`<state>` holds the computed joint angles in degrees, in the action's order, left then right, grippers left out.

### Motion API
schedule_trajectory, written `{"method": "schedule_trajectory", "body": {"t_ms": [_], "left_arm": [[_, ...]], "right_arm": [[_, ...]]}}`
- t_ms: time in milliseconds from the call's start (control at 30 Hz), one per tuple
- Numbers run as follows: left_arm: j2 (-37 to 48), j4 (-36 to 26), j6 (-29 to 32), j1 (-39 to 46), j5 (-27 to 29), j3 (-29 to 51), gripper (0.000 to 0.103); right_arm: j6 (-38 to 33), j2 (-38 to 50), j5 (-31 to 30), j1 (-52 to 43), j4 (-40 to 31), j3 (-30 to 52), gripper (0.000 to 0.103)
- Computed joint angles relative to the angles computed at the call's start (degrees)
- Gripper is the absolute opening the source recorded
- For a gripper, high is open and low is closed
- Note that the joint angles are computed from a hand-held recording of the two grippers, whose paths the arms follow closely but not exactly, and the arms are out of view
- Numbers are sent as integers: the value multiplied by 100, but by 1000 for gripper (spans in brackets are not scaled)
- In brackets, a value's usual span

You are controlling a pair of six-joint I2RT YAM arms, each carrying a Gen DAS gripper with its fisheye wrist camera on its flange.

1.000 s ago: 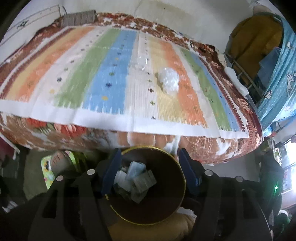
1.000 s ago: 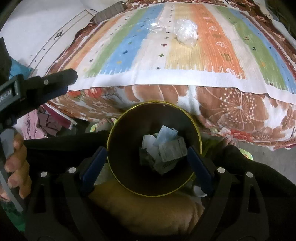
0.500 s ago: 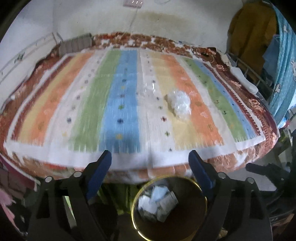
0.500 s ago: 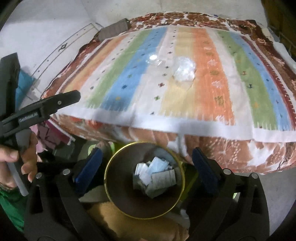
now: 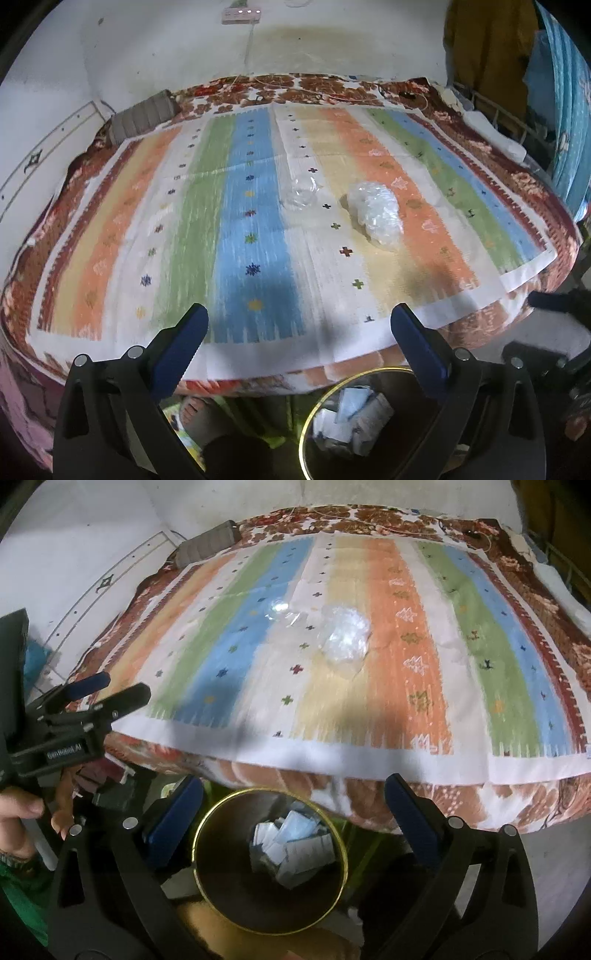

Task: Collect trash
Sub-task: 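Move both open tools from the bin toward the clear cup and plastic wrap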

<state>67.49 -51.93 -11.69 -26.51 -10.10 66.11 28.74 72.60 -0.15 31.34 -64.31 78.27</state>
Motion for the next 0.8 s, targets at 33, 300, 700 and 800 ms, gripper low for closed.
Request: {"method": "schedule_trajectory", "body": {"t_ms": [33,300,700,800], "left_arm": [[74,82,80,25,-5,0,97],[825,1005,1033,124,-158,-48,97],[1778,1759,1784,814,774,143,97],[1964,1983,2041,901,811,164,97]], "right_arm": [[-48,56,-12,-66,24,32,94],[-552,794,116,-517,313,374,94],[-903,1919,-233,-1031,785,749,93],[-824,2091,-415,-1131,956,815,93]]}}
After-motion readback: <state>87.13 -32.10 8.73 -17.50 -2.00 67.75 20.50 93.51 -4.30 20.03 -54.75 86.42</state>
